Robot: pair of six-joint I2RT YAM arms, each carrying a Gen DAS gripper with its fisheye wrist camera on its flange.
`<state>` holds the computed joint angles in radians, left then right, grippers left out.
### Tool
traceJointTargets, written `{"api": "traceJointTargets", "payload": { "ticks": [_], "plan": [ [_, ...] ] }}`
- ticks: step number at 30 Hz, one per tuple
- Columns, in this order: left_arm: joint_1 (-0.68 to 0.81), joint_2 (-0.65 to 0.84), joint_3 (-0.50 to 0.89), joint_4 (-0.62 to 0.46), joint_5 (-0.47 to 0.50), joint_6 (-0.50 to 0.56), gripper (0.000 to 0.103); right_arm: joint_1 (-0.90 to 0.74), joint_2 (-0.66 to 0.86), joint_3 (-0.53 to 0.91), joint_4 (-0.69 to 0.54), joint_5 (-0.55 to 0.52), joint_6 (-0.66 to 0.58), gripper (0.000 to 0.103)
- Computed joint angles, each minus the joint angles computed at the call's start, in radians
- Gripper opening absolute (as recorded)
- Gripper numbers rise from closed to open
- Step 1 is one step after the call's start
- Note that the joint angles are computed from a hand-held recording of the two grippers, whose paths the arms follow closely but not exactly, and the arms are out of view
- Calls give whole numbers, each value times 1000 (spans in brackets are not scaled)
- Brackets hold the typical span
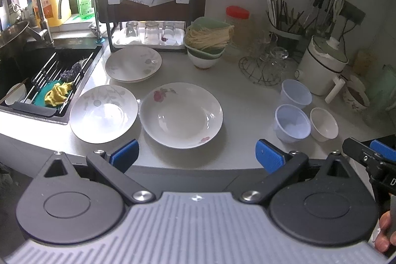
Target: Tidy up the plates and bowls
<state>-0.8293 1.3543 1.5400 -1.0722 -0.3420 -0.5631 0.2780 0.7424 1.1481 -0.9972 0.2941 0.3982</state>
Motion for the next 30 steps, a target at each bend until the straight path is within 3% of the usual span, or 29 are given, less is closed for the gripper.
{"api": "traceJointTargets", "payload": {
  "ticks": [6, 15, 30],
  "plan": [
    [-7, -7, -11, -1, 0, 11, 102, 66, 1, 3, -11, 69, 15, 103],
    [-12, -24, -27, 0, -8, -4, 102, 29, -7, -1, -9, 25, 0, 103],
    [-6, -33, -30, -6, 1, 0, 102, 65, -2, -1, -16, 43, 16, 103]
  ]
}}
